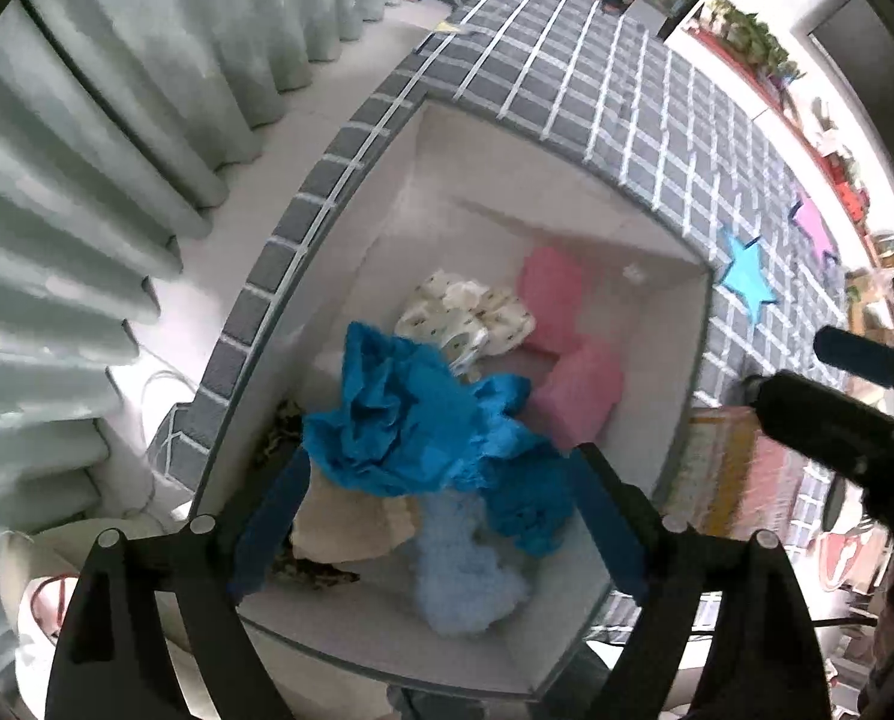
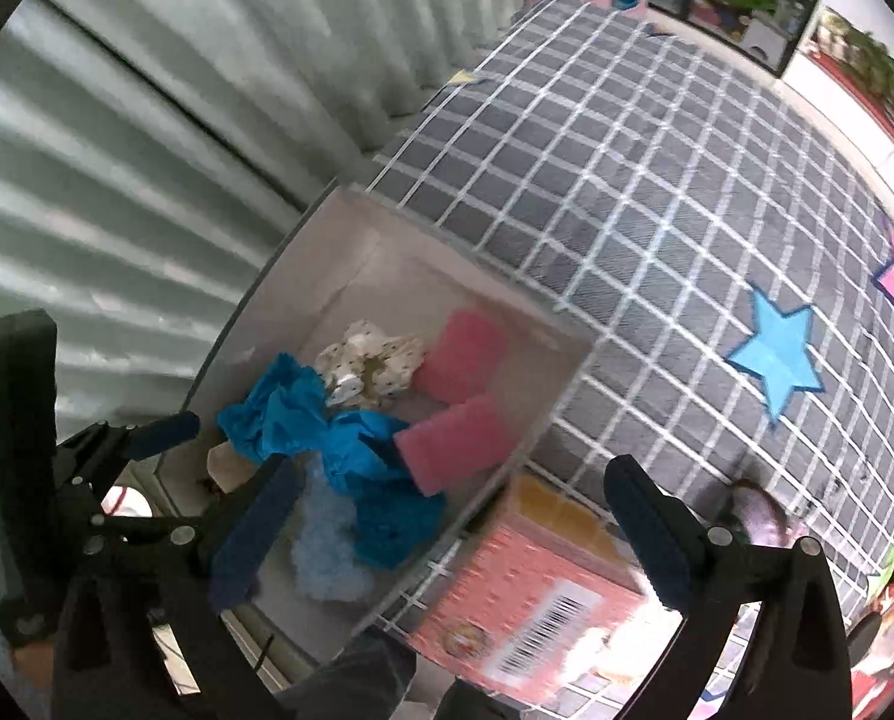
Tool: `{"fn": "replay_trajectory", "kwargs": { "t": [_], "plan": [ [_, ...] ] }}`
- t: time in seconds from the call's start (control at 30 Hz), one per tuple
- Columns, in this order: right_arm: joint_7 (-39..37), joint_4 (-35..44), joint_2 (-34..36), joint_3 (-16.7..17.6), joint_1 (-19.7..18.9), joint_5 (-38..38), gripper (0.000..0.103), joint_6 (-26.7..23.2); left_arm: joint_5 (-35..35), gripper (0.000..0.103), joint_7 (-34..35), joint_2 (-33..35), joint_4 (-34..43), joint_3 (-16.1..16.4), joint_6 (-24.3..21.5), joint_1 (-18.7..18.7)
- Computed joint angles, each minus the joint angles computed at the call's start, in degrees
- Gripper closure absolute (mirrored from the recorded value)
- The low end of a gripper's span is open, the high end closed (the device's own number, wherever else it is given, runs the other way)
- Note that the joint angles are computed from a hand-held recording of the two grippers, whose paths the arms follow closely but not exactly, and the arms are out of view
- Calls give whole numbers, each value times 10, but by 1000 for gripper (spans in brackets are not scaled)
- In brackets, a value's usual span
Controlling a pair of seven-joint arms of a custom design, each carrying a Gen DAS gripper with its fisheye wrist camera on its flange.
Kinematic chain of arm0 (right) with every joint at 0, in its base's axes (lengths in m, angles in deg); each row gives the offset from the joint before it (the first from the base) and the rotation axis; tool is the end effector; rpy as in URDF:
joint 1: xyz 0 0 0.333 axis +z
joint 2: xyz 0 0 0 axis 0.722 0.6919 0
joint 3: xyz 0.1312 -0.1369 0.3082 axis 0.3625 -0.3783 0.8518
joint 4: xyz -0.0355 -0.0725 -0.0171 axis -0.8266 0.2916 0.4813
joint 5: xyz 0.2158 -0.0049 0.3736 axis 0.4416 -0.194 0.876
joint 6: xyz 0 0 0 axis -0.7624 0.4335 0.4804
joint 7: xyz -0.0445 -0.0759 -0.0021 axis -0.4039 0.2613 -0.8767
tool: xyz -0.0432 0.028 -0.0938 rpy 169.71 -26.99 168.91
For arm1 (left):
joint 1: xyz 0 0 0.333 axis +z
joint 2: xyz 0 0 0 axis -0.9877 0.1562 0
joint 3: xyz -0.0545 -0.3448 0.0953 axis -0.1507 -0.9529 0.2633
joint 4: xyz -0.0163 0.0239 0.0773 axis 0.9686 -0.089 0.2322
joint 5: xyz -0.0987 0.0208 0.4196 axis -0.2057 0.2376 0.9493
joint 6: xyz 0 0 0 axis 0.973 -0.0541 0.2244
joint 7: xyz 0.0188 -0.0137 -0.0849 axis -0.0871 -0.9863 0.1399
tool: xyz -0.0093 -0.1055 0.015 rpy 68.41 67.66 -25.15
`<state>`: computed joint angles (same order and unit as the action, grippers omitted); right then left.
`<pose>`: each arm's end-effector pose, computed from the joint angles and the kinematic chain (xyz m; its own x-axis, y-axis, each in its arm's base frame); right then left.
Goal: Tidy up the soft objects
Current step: 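Move both tools back over the remaining soft items, then grasp the striped knit hat with left tool while right tool grasps the pink-and-black sock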
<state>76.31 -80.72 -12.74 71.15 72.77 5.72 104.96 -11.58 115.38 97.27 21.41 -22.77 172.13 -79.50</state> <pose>0.6292 0.3588 0.6614 -0.4675 -0.8669 -0.1731 -0.8603 0.4912 -0.1366 0.7151 -0.0845 0.6294 -0.6431 -0.7408 0.1939 -0.7647 0.6348 -0.1110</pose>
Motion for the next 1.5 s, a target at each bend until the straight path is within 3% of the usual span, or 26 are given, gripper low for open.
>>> {"fn": "replay_trajectory", "kwargs": {
  "t": [0.3,0.5,0.7,1.07,1.27,1.5],
  "plan": [
    [145,-241,-201,8,-24,-38,1,0,-48,13,11,-25,3,-19,-24,-10],
    [249,-435,-334,27,-59,35,1,8,-59,13,40,-67,-37,-27,-30,-34],
    [280,-563,-402,35,-74,99,1,59,-51,13,57,-101,-78,-31,-20,-64],
    [205,-657,-407,18,-86,150,1,166,-11,13,58,-161,-176,-45,18,-127],
    [230,-673,-426,24,-107,115,1,142,18,13,45,-180,-226,-56,46,-158],
    [228,-704,-451,13,-124,118,1,168,53,13,28,-197,-300,-72,93,-195]
  ]
}}
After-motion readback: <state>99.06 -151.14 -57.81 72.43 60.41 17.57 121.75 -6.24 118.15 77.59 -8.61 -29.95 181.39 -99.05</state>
